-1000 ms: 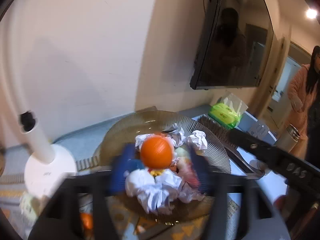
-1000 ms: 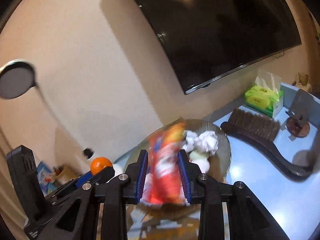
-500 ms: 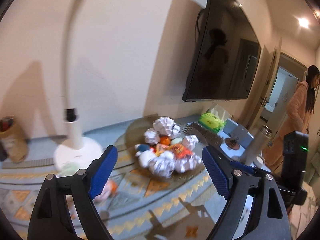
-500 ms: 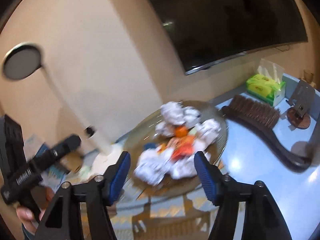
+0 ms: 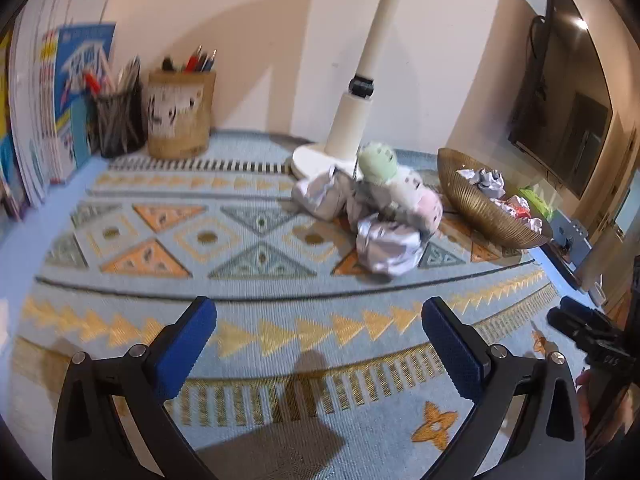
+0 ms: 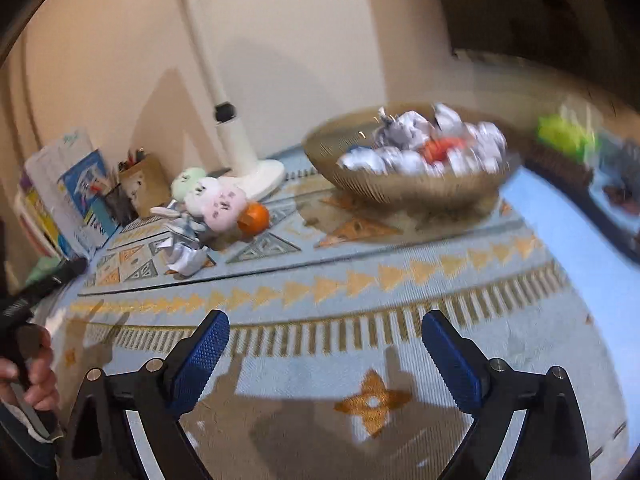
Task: Organize objects
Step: 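Move both tools back toward the plush and cloth by the lamp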
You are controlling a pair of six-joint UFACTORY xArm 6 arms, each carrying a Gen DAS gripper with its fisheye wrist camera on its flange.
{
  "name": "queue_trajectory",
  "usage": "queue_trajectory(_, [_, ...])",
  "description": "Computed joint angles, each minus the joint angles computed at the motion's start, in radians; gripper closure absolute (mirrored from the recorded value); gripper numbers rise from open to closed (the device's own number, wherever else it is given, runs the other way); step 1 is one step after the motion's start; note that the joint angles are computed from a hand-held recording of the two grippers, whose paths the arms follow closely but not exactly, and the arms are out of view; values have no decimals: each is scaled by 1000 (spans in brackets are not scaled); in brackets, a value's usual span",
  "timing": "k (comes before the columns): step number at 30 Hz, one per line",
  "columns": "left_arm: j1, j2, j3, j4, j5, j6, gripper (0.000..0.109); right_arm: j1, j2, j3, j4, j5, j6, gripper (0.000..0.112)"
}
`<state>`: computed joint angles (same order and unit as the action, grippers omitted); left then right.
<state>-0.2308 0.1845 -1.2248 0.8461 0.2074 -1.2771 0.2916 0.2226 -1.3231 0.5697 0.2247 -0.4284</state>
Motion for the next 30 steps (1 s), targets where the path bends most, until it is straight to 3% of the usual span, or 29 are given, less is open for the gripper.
queue_trajectory(2, [-19, 6, -11, -76, 59, 75, 6, 2, 7, 13, -105, -23, 69, 9])
queue_trajectory(4, [-30, 12, -28, -75, 95, 85, 6, -7, 32, -14, -296, 30, 227, 9])
queue_trajectory(8, [-38, 24, -32, -140, 106, 156, 6, 4, 60, -57, -623, 101, 436, 9])
queue_trajectory(10, [-44, 25, -42, -147, 122, 168, 6, 11, 68, -70, -697, 127, 470, 9])
queue_trajectory(20, [-51, 32, -53, -151, 147, 170, 6, 9, 93, -112, -648, 195, 435, 9])
queue_trajectory(25, [-48, 26, -42, -150, 122, 177, 6, 8, 85, -98, -675, 177, 460, 9])
queue_trajectory(30, [-24, -41, 28, -382, 40, 415, 6, 7, 68, -72, -648, 140, 435, 9])
